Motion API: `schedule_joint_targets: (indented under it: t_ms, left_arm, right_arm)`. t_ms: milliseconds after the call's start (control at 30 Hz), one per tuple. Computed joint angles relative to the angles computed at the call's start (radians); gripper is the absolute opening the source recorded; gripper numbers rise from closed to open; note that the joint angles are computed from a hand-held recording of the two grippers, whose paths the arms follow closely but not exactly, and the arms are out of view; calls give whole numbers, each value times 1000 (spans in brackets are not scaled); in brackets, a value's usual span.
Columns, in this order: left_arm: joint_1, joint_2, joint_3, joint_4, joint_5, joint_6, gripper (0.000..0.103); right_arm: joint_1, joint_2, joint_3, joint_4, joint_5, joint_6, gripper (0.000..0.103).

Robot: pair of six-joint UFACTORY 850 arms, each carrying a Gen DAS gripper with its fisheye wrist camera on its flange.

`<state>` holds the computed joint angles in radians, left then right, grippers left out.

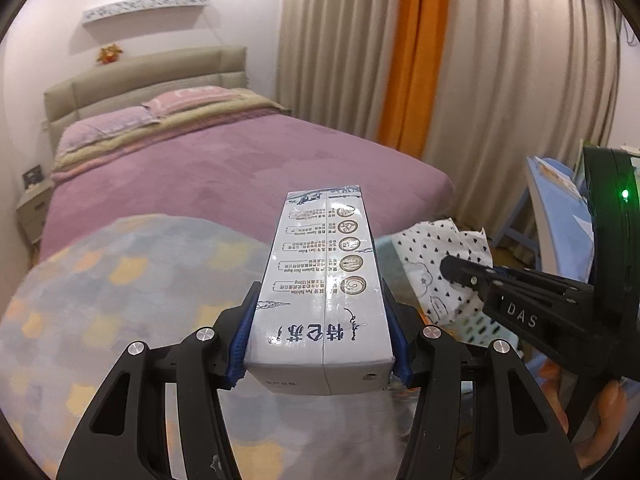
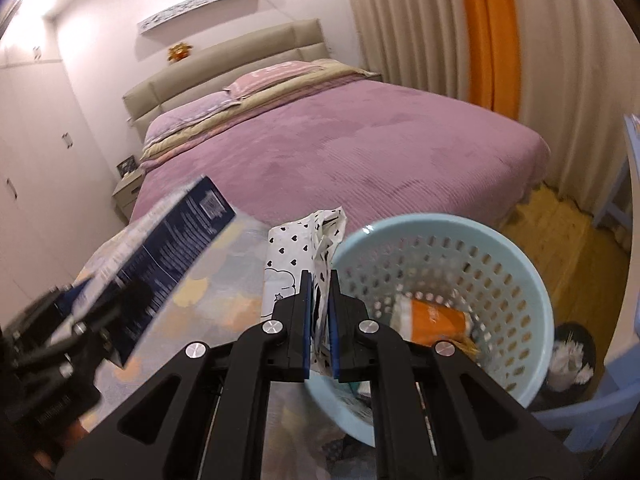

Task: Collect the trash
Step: 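Carry the carton and dotted paper over the basket and open both tools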

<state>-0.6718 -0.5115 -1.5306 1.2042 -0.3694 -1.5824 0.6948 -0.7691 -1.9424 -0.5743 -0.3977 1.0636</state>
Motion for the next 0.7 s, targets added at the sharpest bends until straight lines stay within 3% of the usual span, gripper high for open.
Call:
schedule_joint_targets:
  t_ms: [67,167,500,600,700]
  left_arm:
    - [2,-27,-18,-9,48,-6,53]
    - [3,-83,-72,-145,75,99,53]
    - [-22,-206,-235,-440,40,419,54]
    - [-27,-215,-248,-446,28,421,73]
    - [-30,-207,-232,-420,26,394,73]
  right_arm:
    - [-10,16,29,-19,-3,37,5]
    - [-32,39,80,-5,3,70,5]
    - [-110,63,173,240,53,-61,6]
    - [-135,71,206,425,102,-215,11]
    - [-146,81,232,487,124,-268,12]
